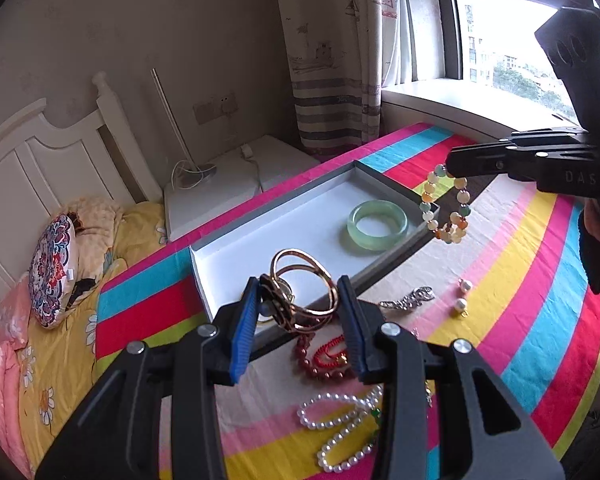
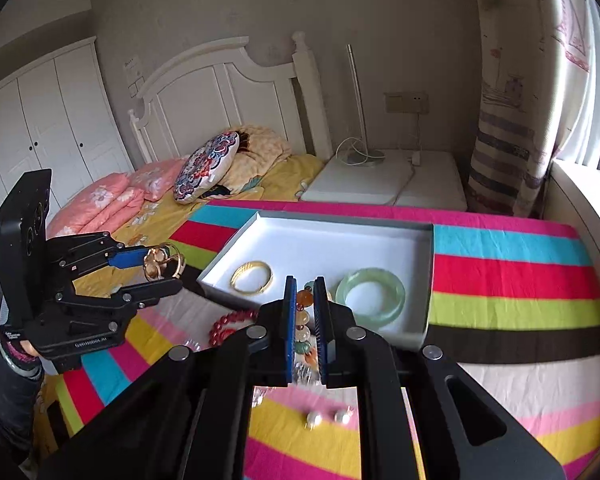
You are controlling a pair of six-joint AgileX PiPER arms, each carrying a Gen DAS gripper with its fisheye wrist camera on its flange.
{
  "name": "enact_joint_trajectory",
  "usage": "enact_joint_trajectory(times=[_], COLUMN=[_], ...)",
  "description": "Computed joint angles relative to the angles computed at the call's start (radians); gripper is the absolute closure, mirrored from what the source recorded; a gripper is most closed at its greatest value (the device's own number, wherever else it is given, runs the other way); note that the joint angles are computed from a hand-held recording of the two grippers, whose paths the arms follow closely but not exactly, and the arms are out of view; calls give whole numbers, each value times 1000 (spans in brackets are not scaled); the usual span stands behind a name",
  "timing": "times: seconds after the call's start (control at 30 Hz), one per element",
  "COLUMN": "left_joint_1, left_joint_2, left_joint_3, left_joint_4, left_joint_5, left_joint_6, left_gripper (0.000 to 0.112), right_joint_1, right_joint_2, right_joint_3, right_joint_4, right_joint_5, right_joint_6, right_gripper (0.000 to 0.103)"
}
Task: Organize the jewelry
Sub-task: 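Place the bead bracelet in the grey box with the right tool while the left tool places the gold rings, then withdraw both tools from the box toward the remaining necklaces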
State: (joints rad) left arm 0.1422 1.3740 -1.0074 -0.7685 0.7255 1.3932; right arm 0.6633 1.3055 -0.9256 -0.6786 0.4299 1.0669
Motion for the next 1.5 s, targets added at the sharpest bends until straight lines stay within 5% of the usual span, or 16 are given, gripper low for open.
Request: enact_joint_trajectory(times=[0.3, 0.53, 0.63, 0.7, 0.83, 1.0, 1.1, 1.2, 1.5], left_joint_1=[-101, -130, -124, -91, -51, -62, -108, -72, 16], left_joint_2=[261, 454, 512, 533, 566, 530, 484, 492, 246], left_joint_3=[-254, -428, -455, -457, -448, -362, -278, -295, 55], left_joint_4=[151, 299, 358, 280, 203, 189, 277, 219, 78], left_joint_5=[-69, -91, -111, -77, -36, -100, -181, -81, -133], left_joint_6=[-316, -593, -669, -607, -525, -438, -436, -424, -187], left_gripper=[74, 73, 53, 49, 49, 48, 46, 50, 50], right_joint_1=[-145, -191, -231, -260, -291, -295, -232, -158, 8], right_joint_2=[274, 487, 540, 540, 532, 509, 516, 526, 340], right_joint_3=[-252, -449, -469, -424, -340, -269, -282, -272, -13], right_joint_4=[247, 297, 381, 480, 454, 405, 228, 96, -84], right_joint_5=[-68, -30, -21, -61, -82, -95, -7, 65, 60], right_joint_6=[-236, -250, -272, -328, -314, -310, -210, -138, 146], right_gripper=[92, 92, 77, 38, 38, 35, 27, 21, 21])
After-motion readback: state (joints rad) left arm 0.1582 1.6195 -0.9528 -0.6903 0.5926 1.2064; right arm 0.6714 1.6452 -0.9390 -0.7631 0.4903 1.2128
